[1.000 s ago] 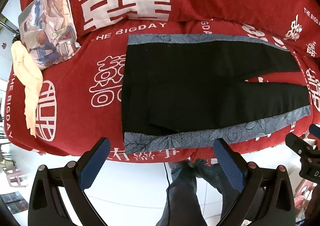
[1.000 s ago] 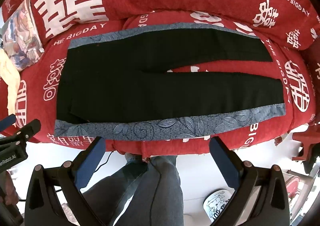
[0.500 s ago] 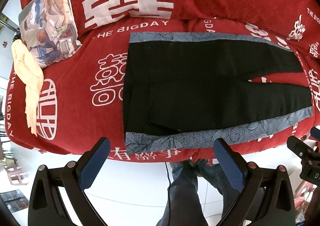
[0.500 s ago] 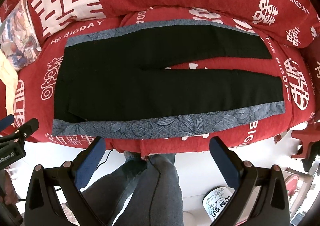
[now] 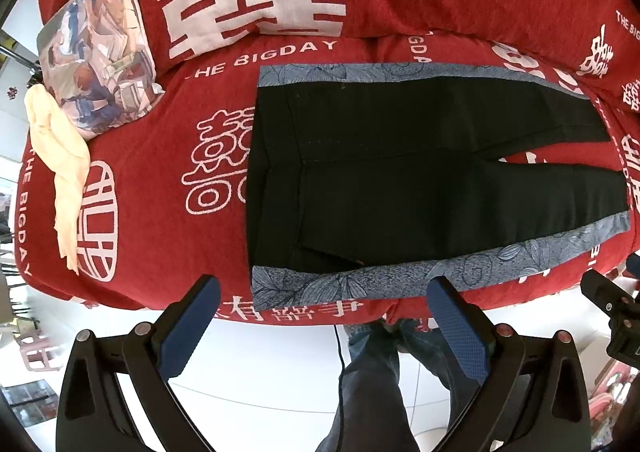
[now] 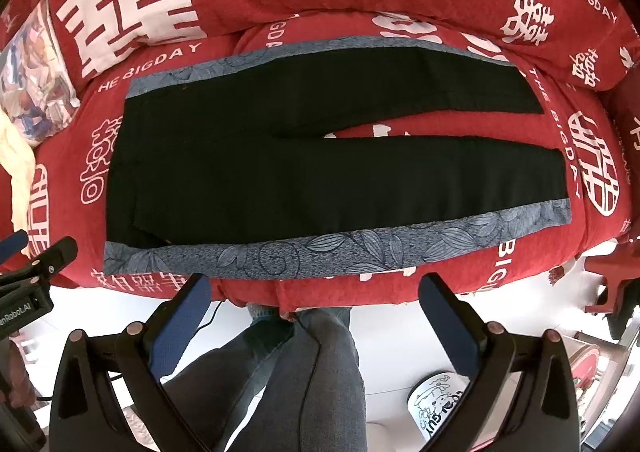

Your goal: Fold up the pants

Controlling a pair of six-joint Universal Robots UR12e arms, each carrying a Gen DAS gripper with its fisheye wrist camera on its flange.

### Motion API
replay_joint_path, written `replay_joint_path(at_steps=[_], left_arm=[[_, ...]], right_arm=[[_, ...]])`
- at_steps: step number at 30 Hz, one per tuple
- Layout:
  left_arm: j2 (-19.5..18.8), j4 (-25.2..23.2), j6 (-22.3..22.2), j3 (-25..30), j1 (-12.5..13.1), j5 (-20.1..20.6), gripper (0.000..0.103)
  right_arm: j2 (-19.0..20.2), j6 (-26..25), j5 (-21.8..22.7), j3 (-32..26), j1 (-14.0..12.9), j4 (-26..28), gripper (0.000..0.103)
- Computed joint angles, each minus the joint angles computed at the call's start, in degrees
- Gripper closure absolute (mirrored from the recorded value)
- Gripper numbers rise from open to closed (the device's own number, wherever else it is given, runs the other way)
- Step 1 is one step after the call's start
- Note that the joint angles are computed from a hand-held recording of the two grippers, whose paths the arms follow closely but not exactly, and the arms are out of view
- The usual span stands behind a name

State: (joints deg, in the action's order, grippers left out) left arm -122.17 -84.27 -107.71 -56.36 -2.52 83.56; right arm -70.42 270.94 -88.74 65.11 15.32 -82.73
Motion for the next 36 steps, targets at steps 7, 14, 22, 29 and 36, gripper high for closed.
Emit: replay_joint_path(at_steps=[7,14,22,29,36], left_arm=[[0.1,0.1,0.3,-0.1,0.0,-0.1,0.0],[0.6,-0.1,0.1,-0.6,0.0,0.2,0.0],[1.6,0.6,-0.5,-2.8,-0.1,0.5,0.0],[1.2,-0.4,-2.2,-2.8,0.2,0.5,0.0],[0.5,0.2,-3.6,-2.9,0.1,1.2,0.0]], right_arm=[[-0.1,0.1,-0.1,0.0,0.0,0.2,0.0],[-0.5,-0.2,0.0,0.3,0.0,0.5,0.0],[-0.6,-0.8,0.5,0.2,0.0,1.4,0.0],[-0.5,-1.7,2.0,0.8,-0.4,0.8,0.0],[-0.4,-2.3,1.6,1.4,-0.7,-0.2,0.0]])
